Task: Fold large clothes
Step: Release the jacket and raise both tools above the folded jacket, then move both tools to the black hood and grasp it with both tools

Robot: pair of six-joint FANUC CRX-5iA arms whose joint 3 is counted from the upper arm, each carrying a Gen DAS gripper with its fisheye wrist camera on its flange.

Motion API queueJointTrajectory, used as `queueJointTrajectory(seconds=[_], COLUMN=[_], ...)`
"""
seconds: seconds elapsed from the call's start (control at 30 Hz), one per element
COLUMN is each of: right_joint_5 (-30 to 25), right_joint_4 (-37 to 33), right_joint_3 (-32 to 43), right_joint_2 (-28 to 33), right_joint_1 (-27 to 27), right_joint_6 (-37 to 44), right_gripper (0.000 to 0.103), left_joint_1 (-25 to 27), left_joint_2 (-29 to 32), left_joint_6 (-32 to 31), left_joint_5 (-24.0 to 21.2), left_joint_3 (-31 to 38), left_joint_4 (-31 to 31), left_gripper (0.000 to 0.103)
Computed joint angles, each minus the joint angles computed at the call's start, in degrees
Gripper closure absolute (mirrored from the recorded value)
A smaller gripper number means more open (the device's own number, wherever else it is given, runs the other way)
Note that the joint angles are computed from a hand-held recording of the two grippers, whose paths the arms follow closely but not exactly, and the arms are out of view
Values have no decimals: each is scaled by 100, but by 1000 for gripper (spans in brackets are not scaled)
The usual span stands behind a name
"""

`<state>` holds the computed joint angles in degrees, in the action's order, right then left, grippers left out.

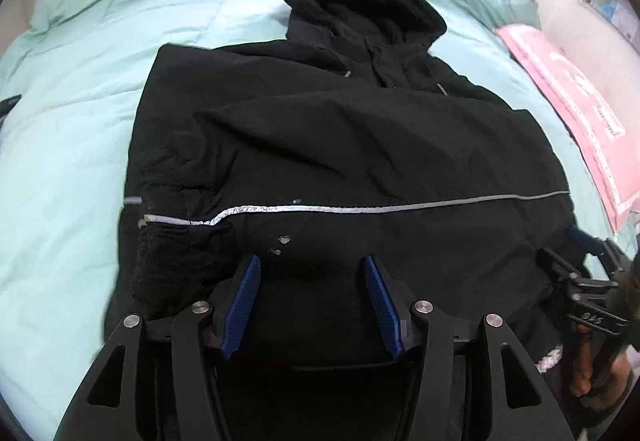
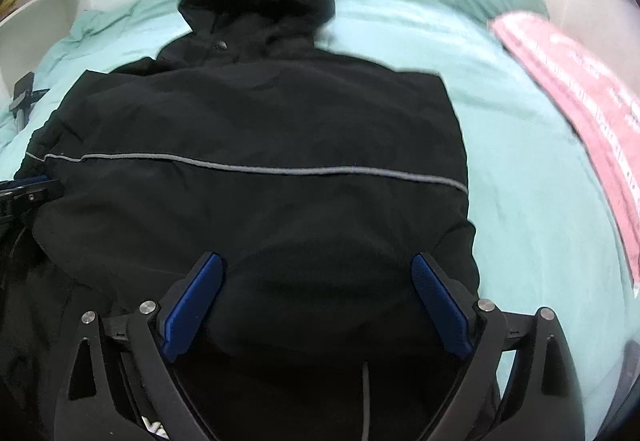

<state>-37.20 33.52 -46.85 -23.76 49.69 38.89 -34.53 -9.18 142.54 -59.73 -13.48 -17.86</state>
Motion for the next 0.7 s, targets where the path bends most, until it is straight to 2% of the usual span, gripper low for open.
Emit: queueJointTrajectory(seconds=[0.07, 0.17, 0.3, 0.4, 0.53, 0.7], right_joint_5=[-586, -1469, -2042, -2174, -2070, -1943], right_joint_4=[-719, -1551, -2164, -2305, -2629, -3364], right_joint_3=[555, 1396, 2172, 2750, 3725, 5121], right_joint_2=[247, 626, 700, 806, 1276, 2351], right_joint_1=[6, -103, -300, -557, -1060, -1650], right_joint_6=[602, 1369, 1965, 2173, 2661, 3409], right_gripper=[5, 5, 5, 5, 7, 19], left_joint_1=[195, 303, 570, 805, 1300, 1913], left_joint_2=[-112, -94, -49, -65, -87, 687], left_joint_6=[-392, -731, -1102, -1217, -1544, -2249], left_joint_5=[-93, -641, -1102, -1241, -956, -799], left_joint_3=[155, 794, 1618, 2087, 2214, 2576], left_joint_4=[344, 314, 242, 89, 356, 696], left_gripper=[47, 46, 38, 33, 27, 26])
